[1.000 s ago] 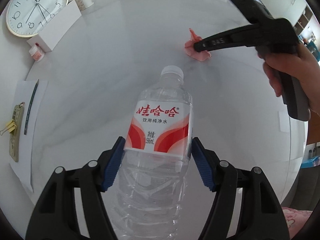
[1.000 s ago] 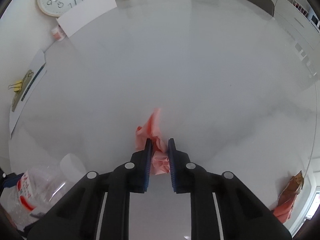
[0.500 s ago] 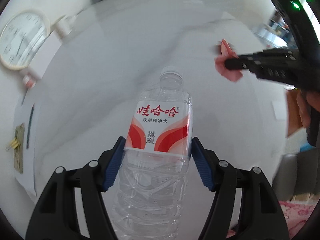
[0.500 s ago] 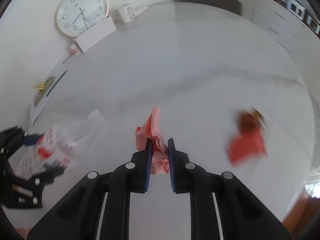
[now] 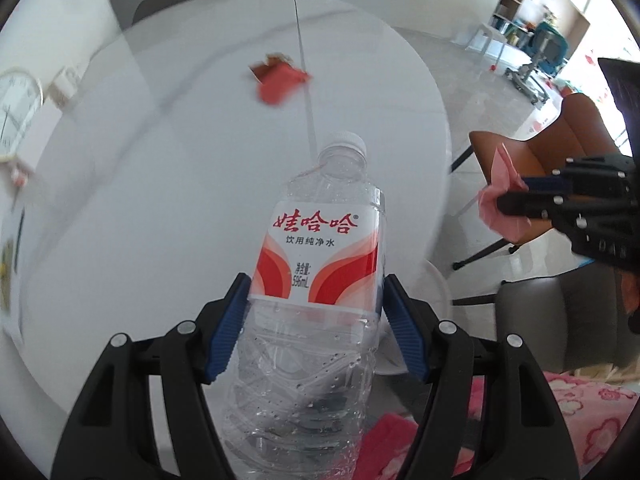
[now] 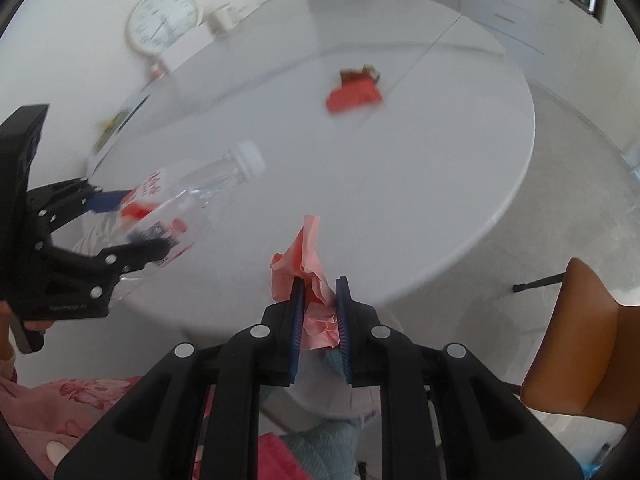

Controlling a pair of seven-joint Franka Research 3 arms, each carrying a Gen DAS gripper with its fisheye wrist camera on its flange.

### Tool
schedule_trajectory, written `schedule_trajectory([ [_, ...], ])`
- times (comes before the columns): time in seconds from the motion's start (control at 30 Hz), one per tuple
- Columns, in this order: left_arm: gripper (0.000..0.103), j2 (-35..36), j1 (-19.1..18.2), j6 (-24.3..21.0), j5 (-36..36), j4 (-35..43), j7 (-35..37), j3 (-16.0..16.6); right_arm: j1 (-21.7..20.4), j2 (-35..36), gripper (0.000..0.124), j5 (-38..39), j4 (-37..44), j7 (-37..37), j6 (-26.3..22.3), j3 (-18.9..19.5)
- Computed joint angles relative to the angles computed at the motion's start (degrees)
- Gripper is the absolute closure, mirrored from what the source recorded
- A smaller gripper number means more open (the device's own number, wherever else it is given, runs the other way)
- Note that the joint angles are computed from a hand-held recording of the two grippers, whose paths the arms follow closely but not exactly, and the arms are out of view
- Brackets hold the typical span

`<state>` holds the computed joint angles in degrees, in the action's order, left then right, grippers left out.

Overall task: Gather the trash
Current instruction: 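Carry the water bottle and pink tissue over the wastebasket with both tools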

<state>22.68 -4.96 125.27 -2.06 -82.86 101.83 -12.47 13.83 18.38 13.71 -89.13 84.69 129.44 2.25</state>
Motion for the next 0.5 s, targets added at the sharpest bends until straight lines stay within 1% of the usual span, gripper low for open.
schedule_trajectory([
  [0.1, 0.038, -4.3, -2.4, 1.8, 0.7, -7.6, -6.5, -0.3, -2.2, -5.3, 0.107, 3.8, -8.9, -8.5, 1.2, 0.8],
  [0.13, 0.038, -5.6, -3.3, 2.4, 0.9, -10.1, -8.8, -0.5, -2.5, -6.3, 0.106, 4.6, -10.9, -10.7, 1.1, 0.8],
  [0.23, 0.038, -7.9, -4.9, 2.6, 0.5, -14.4, -13.8, -1.1, -3.1, -7.5, 0.106, 6.8, -14.7, -16.3, 0.4, 0.8],
  [0.3, 0.038, -9.0, -6.1, 2.6, 1.6, -16.4, -16.8, -1.2, -3.2, -7.7, 0.106, 8.1, -16.1, -19.0, 0.4, 0.8],
  [0.33, 0.038, -9.4, -6.6, 2.7, 2.4, -17.3, -18.0, -1.2, -3.0, -7.4, 0.106, 7.6, -16.7, -19.9, 0.7, 0.8],
  [0.47, 0.038, -9.6, -7.7, 2.0, 4.8, -18.3, -21.3, -1.1, -2.6, -4.8, 0.104, 7.8, -15.5, -22.8, 0.4, 0.9],
  [0.5, 0.038, -9.5, -7.8, 2.0, 4.9, -18.5, -21.7, -1.1, -2.6, -4.1, 0.1, 7.8, -14.8, -23.9, 0.2, 1.1],
])
